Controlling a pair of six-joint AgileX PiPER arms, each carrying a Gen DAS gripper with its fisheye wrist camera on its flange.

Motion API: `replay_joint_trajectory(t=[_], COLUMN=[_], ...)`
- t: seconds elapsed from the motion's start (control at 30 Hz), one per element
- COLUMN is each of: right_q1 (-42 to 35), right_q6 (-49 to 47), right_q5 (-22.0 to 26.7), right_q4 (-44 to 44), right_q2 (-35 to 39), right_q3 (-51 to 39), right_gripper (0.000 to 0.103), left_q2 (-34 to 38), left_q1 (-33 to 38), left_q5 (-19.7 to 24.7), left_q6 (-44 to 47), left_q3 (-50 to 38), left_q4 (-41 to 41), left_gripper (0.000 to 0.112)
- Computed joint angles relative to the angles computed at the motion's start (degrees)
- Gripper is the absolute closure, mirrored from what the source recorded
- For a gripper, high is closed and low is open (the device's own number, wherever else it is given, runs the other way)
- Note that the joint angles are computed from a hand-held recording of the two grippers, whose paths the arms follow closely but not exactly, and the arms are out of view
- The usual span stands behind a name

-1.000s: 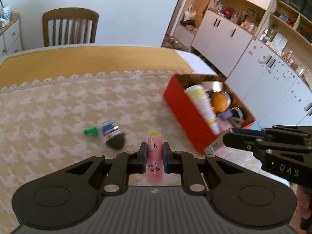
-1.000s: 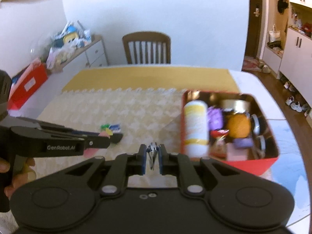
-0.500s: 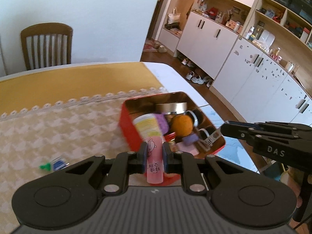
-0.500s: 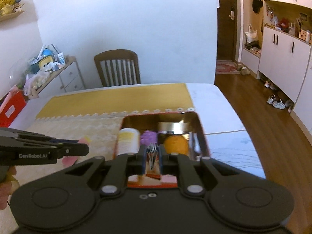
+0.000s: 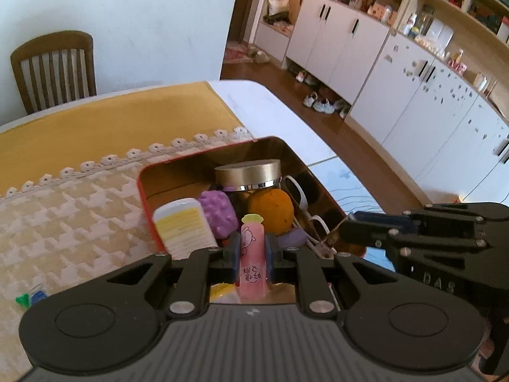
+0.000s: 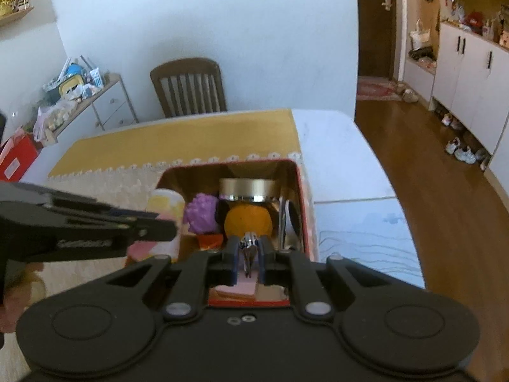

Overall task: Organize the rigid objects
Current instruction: 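Carry clipper into red tin with right gripper while left gripper lowers pink tube in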

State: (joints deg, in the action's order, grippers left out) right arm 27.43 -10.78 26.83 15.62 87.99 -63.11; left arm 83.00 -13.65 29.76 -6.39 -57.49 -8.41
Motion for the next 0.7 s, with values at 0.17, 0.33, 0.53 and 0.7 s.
replay_joint_trajectory(t=[0.17, 0.33, 0.53, 0.7], right_q1=[-1.3, -2.4, -3.4, -3.4], right_q6=[-6.9, -11.0, -15.0, -14.4], right_q5=[2.2, 3.7, 4.8, 5.4], right_q4=[4.8, 7.8, 11.6, 11.2], right_q2=[2.6, 4.6, 6.4, 8.4], right_q3=[-1.3, -2.1, -4.2, -6.4], right_gripper=[0.092, 0.092, 0.092, 0.092], left_q2=[4.0, 7.4, 10.0, 11.1], left_q1=[-2.0, -3.2, -2.9, -2.8], left_q5=[-1.0, -0.7, -0.4, -0.8], left_q6=[-3.3, -7.1, -9.2, -9.5], left_q3=[-2.1, -4.0, -5.6, -5.7], left_q4=[2.9, 6.2, 7.0, 6.8], left_gripper=[0.097, 0.097, 0.097, 0.097])
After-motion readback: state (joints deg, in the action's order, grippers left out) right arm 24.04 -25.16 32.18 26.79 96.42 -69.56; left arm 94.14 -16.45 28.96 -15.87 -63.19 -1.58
